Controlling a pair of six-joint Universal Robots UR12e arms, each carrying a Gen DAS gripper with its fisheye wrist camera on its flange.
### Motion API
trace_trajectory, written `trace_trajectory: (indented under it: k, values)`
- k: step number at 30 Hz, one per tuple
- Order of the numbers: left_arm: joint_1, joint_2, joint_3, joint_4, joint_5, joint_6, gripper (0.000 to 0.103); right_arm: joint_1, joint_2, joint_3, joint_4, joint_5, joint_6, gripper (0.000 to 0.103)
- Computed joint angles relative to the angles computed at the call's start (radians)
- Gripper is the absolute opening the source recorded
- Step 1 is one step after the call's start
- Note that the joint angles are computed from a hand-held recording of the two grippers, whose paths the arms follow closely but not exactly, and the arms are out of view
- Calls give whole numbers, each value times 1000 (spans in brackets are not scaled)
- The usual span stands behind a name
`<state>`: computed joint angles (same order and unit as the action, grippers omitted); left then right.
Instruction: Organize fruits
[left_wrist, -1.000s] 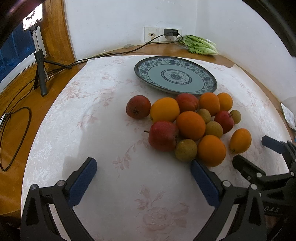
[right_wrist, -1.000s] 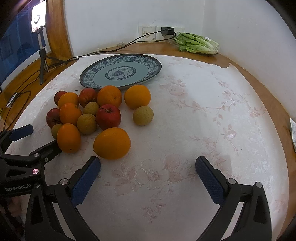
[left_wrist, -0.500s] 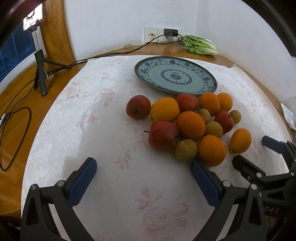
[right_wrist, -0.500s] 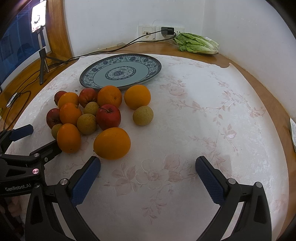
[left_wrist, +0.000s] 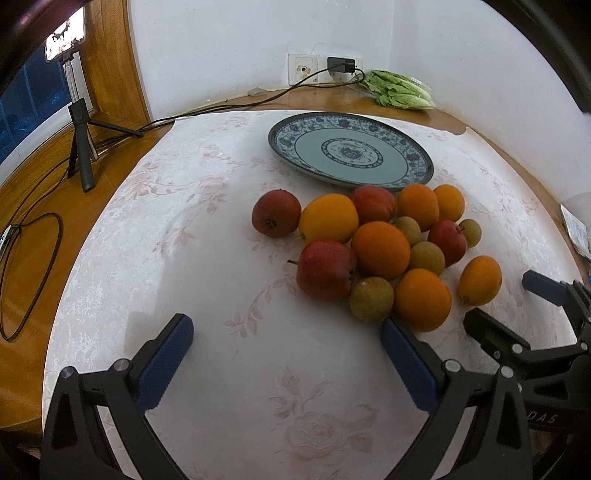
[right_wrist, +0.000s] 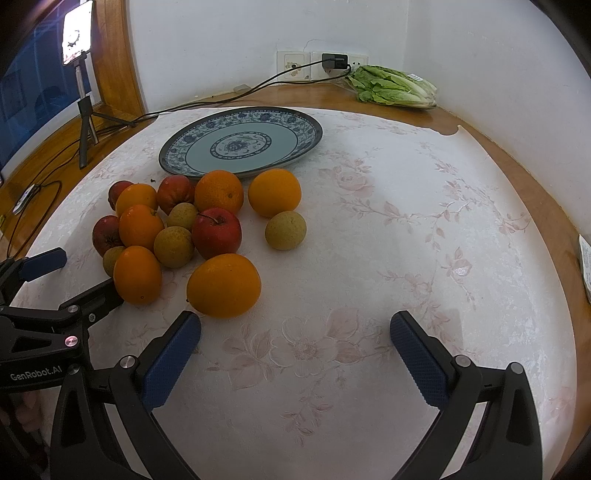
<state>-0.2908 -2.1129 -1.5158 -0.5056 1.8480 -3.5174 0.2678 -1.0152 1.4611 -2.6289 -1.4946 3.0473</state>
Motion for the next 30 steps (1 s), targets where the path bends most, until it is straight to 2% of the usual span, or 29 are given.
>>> trace_trajectory:
  k: [12, 21, 28, 30]
  values:
    - [1, 1, -1, 0, -3, 1, 103, 0, 0, -1, 4, 0, 0, 103]
    - [5, 11, 0, -26, -36, 25, 102, 0, -6, -14, 69, 13, -18, 102]
    - [10, 32, -18, 14, -56, 37, 96, -19, -15, -20, 104, 116, -18, 85]
    - [12, 36, -19, 19, -60, 37, 92, -21, -17, -20, 104, 139, -23, 79]
